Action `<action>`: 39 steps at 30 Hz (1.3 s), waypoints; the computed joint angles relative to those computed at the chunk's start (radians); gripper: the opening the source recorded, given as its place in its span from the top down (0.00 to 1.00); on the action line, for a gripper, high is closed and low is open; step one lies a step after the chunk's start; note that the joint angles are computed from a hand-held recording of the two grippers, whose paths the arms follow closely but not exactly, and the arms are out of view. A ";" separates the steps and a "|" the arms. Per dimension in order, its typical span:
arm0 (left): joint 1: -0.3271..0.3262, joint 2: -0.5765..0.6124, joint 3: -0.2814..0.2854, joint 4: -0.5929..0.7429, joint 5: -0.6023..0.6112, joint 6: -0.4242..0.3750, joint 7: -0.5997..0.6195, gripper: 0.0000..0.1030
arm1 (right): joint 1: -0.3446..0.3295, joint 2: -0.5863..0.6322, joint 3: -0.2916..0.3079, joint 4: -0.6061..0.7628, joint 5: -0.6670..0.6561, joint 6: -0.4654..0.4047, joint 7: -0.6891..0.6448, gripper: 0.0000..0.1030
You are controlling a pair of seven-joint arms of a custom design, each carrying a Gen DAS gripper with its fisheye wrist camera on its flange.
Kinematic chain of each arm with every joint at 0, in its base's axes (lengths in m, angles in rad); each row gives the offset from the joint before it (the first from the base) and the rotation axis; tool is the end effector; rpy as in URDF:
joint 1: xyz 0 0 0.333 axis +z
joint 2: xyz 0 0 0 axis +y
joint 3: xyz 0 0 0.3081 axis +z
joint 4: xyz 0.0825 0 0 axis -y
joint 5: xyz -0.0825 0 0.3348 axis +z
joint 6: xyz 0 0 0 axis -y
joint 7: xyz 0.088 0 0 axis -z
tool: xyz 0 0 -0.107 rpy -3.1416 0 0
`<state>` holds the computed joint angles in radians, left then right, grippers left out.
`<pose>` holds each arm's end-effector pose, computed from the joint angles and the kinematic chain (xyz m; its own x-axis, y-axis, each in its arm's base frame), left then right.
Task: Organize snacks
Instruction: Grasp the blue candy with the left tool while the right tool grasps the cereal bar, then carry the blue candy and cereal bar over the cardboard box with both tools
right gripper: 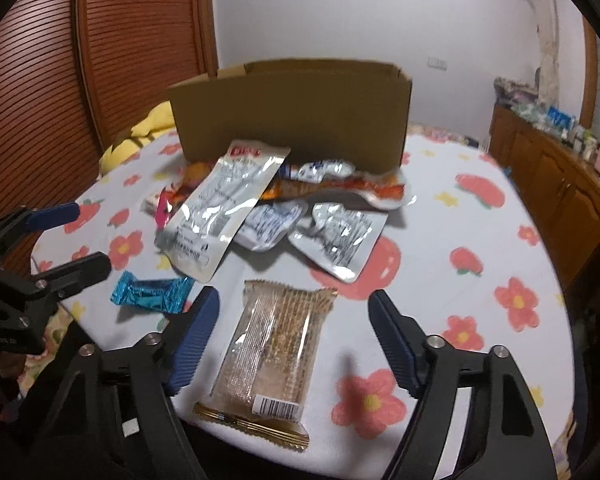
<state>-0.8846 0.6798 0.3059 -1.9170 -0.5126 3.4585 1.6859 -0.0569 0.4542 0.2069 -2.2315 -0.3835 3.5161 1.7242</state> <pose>0.5428 -0.3246 0.2928 -0.2825 -0.9593 0.0034 -0.5900 0.1709 -0.7891 0.5506 0.1199 0.3072 0.3611 -0.9320 -0.0311 -0.6289 -0.2188 -0.7461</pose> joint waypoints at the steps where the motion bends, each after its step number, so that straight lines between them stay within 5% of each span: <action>1: 0.009 0.002 -0.009 0.006 0.009 -0.009 0.002 0.07 | -0.024 0.008 0.023 0.009 -0.021 -0.019 0.008 0.27; 7: 0.115 0.020 -0.107 0.054 0.138 -0.079 -0.030 0.18 | -0.131 0.037 0.142 0.041 -0.060 -0.119 -0.011 0.36; 11: 0.135 0.033 -0.120 0.080 0.212 -0.123 -0.060 0.24 | -0.195 0.053 0.218 0.048 -0.043 -0.162 -0.056 0.37; 22: 0.201 0.042 -0.163 0.107 0.372 -0.183 -0.162 0.50 | -0.197 0.058 0.246 0.055 0.076 -0.202 -0.186 0.37; 31: 0.215 0.033 -0.155 0.083 0.462 -0.172 -0.248 0.51 | -0.170 0.054 0.232 0.059 0.146 -0.212 -0.256 0.37; 34: 0.215 0.027 -0.153 0.064 0.474 -0.151 -0.253 0.67 | -0.161 0.053 0.227 0.061 0.161 -0.215 -0.272 0.37; 39: 0.206 0.024 -0.138 0.052 0.468 -0.135 -0.251 0.75 | -0.146 0.052 0.218 0.066 0.186 -0.221 -0.291 0.37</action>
<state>-0.6787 0.7034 0.1676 -1.8648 -0.0448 3.3231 1.4346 -0.2030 0.5064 0.4246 -2.1658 -0.1970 3.2952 1.4335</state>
